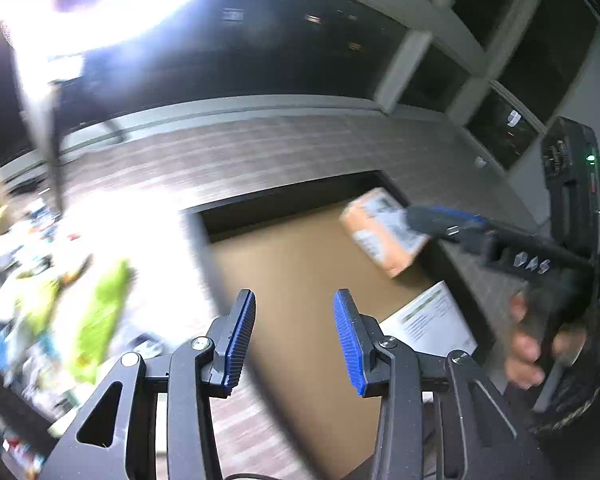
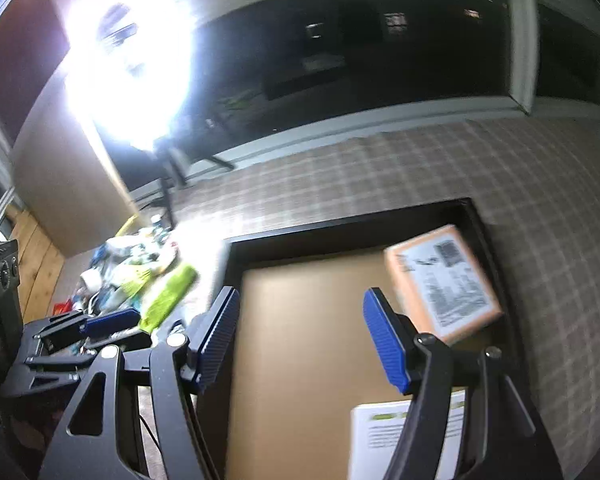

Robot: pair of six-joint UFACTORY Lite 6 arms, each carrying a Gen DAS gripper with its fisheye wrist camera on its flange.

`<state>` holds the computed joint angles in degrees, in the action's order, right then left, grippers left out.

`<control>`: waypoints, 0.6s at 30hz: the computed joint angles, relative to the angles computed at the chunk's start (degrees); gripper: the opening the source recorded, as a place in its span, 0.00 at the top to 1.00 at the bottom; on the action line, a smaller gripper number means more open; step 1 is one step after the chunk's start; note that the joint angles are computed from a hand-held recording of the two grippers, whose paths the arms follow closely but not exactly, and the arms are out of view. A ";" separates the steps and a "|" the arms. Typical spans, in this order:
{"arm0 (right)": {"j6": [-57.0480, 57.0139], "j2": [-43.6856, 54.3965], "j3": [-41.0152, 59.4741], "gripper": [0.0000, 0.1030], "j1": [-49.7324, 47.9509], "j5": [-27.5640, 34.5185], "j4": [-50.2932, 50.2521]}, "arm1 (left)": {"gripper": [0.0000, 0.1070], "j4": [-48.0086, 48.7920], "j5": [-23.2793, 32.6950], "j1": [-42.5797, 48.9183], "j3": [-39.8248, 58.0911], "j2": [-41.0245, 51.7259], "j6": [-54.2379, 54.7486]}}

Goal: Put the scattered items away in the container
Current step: 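Move left gripper to the green lip balm while right gripper reaches the yellow-green cloth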

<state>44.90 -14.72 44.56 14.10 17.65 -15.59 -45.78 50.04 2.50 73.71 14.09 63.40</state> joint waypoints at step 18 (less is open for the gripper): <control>21.78 29.93 24.12 0.38 30.48 3.86 -19.34 | 0.63 5.40 7.27 39.77 13.08 12.76 10.76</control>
